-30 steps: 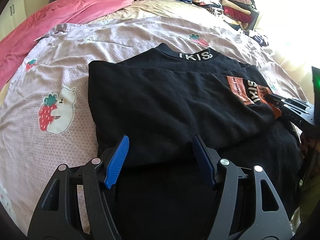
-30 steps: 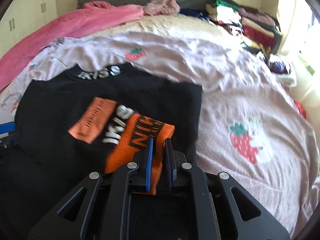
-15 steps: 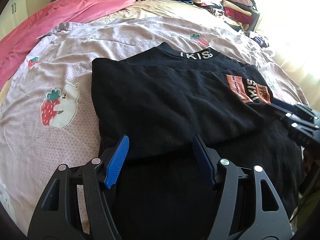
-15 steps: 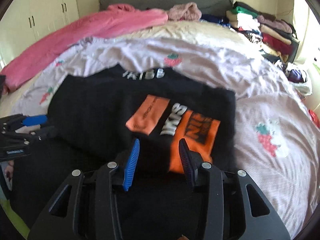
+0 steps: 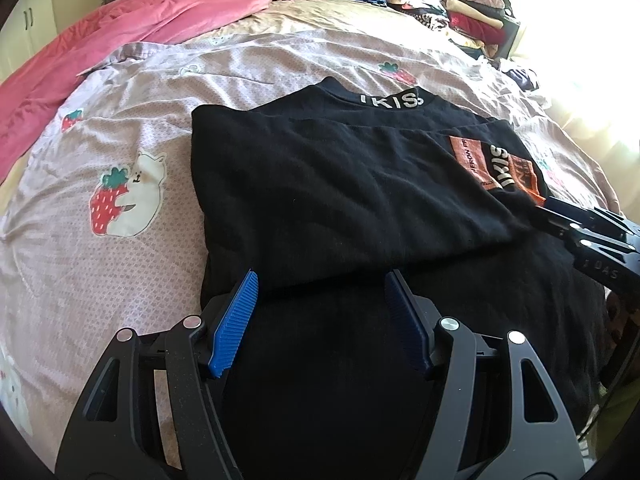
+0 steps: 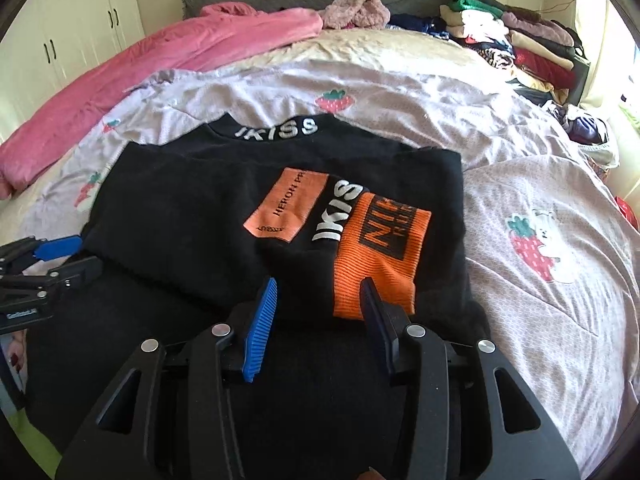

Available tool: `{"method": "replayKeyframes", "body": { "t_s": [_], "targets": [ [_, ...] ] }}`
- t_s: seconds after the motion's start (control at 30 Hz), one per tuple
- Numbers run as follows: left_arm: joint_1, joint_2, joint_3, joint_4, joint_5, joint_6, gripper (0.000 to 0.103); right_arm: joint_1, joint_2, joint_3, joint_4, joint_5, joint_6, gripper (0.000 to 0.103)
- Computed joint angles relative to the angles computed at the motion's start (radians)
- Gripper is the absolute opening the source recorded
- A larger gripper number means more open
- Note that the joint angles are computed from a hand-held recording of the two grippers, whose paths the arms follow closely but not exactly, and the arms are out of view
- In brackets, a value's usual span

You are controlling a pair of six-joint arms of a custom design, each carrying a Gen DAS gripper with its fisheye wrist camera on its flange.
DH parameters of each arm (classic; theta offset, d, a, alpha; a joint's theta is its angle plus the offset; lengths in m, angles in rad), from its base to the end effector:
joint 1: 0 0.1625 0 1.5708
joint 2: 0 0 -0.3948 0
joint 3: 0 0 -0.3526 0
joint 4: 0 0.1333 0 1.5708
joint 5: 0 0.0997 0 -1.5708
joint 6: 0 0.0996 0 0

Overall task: Fold small clothes
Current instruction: 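Move both tools to the sweatshirt hem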

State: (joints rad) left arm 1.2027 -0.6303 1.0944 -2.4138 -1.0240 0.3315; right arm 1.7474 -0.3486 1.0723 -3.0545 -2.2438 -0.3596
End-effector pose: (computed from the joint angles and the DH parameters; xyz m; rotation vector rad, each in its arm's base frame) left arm -0.1002 -0.7741 0.1952 0.7477 2.4512 -0.5037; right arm 0.2038 -0.7368 0.0761 0.2974 -2.2875 0.8356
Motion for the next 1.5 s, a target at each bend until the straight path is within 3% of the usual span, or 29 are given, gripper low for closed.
{"method": "replayKeyframes", "body": {
  "t_s": [0.17, 0.23, 0.33, 0.37, 0.43, 0.6, 0.67, 0.73, 0.87, 1.5],
  "targets": [
    [-0.004, -0.033, 0.037, -0.016, -0.013, -0.010, 0.058, 0.015, -0.040, 0.073, -0.060, 0.014, -0.002, 0.057],
    [-0.008, -0.052, 0.063, -0.036, -0.017, -0.005, 0.058, 0.023, -0.053, 0.098, -0.086, 0.011, -0.013, 0.068],
    [-0.012, -0.072, 0.085, -0.053, -0.025, -0.009, 0.060, 0.035, -0.070, 0.134, -0.129, 0.016, -0.027, 0.070],
    [-0.015, -0.079, 0.094, -0.059, -0.025, -0.010, 0.064, 0.040, -0.076, 0.146, -0.143, 0.013, -0.034, 0.071],
    [-0.020, -0.095, 0.116, -0.082, -0.025, -0.004, 0.067, 0.048, -0.085, 0.166, -0.171, 0.012, -0.044, 0.085],
    [-0.028, -0.125, 0.155, -0.115, -0.030, 0.000, 0.072, 0.066, -0.103, 0.214, -0.241, 0.007, -0.060, 0.094],
    [-0.029, -0.136, 0.167, -0.119, -0.033, 0.002, 0.074, 0.073, -0.111, 0.232, -0.266, 0.009, -0.069, 0.095],
    [-0.032, -0.147, 0.181, -0.134, -0.033, 0.001, 0.085, 0.078, -0.116, 0.243, -0.280, 0.006, -0.073, 0.095],
    [-0.035, -0.172, 0.208, -0.150, -0.049, 0.000, 0.092, 0.091, -0.127, 0.272, -0.329, -0.006, -0.088, 0.096],
    [-0.048, -0.304, 0.377, -0.229, -0.069, 0.005, 0.093, 0.132, -0.219, 0.488, -0.548, -0.074, -0.131, 0.099]
  ]
}}
